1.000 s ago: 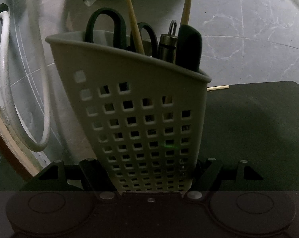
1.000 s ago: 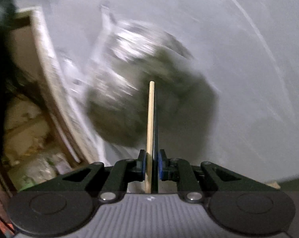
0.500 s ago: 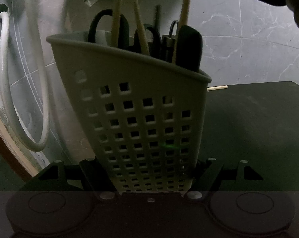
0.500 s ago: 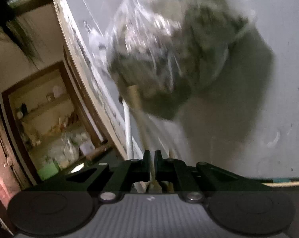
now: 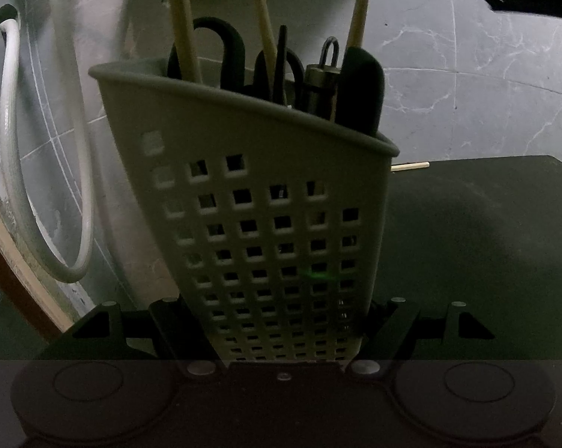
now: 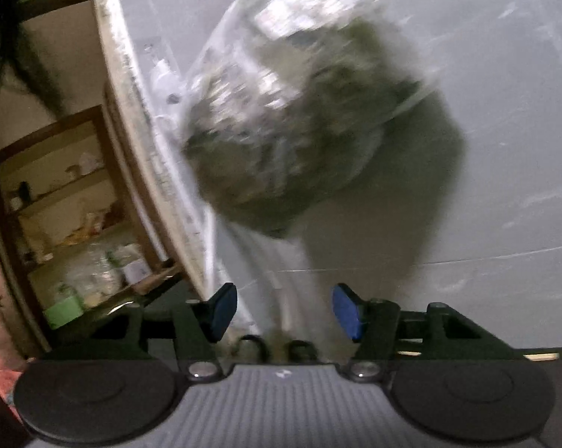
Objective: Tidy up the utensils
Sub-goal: 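Move the open right tool back toward the last chopstick on the board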
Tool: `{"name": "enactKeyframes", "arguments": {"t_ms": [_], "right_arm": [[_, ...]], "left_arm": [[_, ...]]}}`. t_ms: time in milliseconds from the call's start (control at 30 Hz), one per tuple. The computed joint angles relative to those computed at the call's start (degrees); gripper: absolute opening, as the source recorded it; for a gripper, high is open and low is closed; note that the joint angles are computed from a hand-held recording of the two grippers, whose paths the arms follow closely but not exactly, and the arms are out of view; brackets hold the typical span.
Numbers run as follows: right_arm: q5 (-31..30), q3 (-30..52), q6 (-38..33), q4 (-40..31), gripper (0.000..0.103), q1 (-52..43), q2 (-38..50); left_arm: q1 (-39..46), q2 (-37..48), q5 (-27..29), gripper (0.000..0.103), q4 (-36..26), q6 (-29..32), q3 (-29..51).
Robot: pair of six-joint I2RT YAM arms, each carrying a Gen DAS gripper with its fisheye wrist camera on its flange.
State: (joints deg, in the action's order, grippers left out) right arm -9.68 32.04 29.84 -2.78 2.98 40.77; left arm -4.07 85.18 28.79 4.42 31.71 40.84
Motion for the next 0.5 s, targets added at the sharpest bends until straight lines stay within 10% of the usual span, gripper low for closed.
{"name": "enactKeyframes", "arguments": {"t_ms": [167, 500], "right_arm": [[-6.2, 1.2, -5.1, -11.3, 0.093, -13.3, -3.0], [-15.4, 2.0, -25.3, -15.0, 0.099, -28.8, 17.1]], "left_arm": [[0.1, -0.2, 0.1, 0.077, -0.2, 0.0, -0.1], [-0.9, -2.2, -2.3, 0.077, -0.1, -1.8, -1.6]]}}
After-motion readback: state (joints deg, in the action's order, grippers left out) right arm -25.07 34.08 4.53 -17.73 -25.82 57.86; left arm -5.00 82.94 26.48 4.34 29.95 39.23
